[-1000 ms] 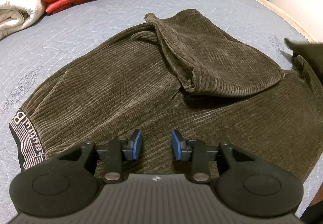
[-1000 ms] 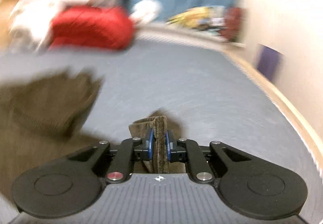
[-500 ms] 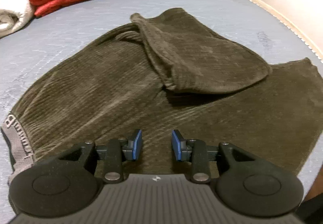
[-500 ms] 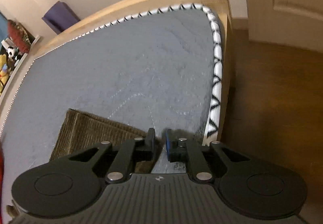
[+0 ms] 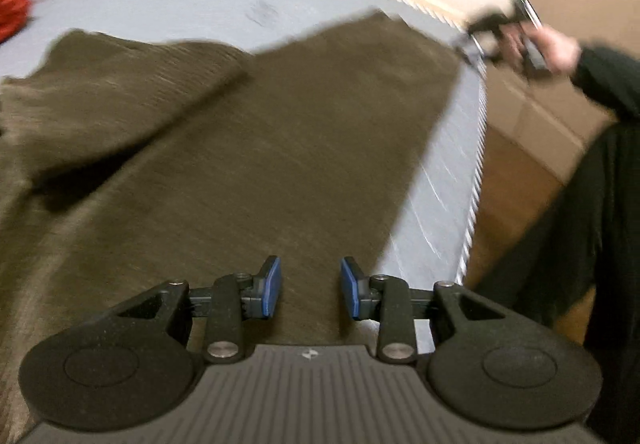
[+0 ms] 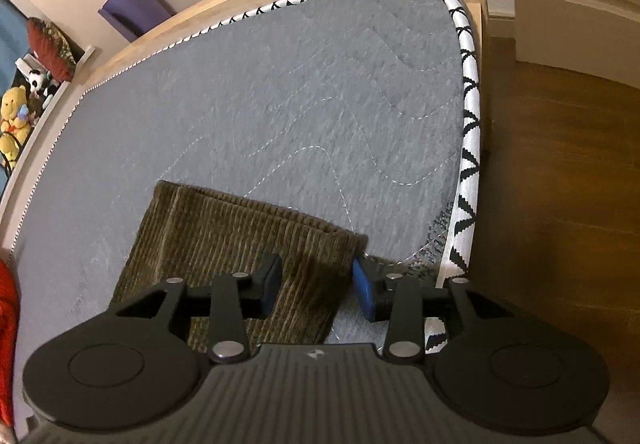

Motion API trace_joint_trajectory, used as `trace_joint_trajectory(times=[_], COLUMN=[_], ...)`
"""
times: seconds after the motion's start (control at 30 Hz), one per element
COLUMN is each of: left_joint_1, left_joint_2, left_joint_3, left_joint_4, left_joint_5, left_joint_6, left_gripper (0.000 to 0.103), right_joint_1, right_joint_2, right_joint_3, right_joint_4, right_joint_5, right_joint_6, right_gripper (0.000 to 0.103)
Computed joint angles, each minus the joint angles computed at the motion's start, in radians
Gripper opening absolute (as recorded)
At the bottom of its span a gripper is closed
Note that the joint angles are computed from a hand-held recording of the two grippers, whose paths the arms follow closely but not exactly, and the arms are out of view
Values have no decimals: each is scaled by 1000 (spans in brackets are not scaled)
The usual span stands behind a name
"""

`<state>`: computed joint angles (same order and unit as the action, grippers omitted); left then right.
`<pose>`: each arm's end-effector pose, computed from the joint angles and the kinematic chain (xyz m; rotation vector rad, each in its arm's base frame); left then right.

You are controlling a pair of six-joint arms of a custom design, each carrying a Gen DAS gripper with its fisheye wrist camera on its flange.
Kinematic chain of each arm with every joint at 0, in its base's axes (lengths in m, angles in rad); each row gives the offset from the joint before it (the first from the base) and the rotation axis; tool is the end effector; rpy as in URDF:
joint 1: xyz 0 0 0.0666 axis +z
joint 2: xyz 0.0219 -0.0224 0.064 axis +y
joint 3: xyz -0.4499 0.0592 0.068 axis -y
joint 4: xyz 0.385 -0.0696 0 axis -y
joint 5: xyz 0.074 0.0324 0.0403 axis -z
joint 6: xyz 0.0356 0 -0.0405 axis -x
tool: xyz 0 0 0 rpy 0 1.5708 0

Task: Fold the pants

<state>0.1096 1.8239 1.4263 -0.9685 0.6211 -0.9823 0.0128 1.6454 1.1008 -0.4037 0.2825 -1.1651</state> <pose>0.5749 0.0420 0.2992 1.1724 2.3121 -0.5725 0.5156 -0.0037 0.2867 1.4399 2.0090 0.1493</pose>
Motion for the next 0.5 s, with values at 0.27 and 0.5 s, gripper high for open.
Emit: trace_joint_trajectory(times=[0.27,0.5], left_joint_1=[-17,-8], left_joint_2=[-12,-11], left_joint_3=[-46,-38], left_joint_4=[-11,-1], left_joint_5=[-58,-42], left_joint_6=[-124,-163], left_gripper=[60,8], right_joint_1=[6,14], right_joint_2=[12,-2], right_joint_3=[17,20], right_joint_4=[-43,-59], right_joint_5=[40,95], right_joint_6=[3,-58], right_gripper=[20,13])
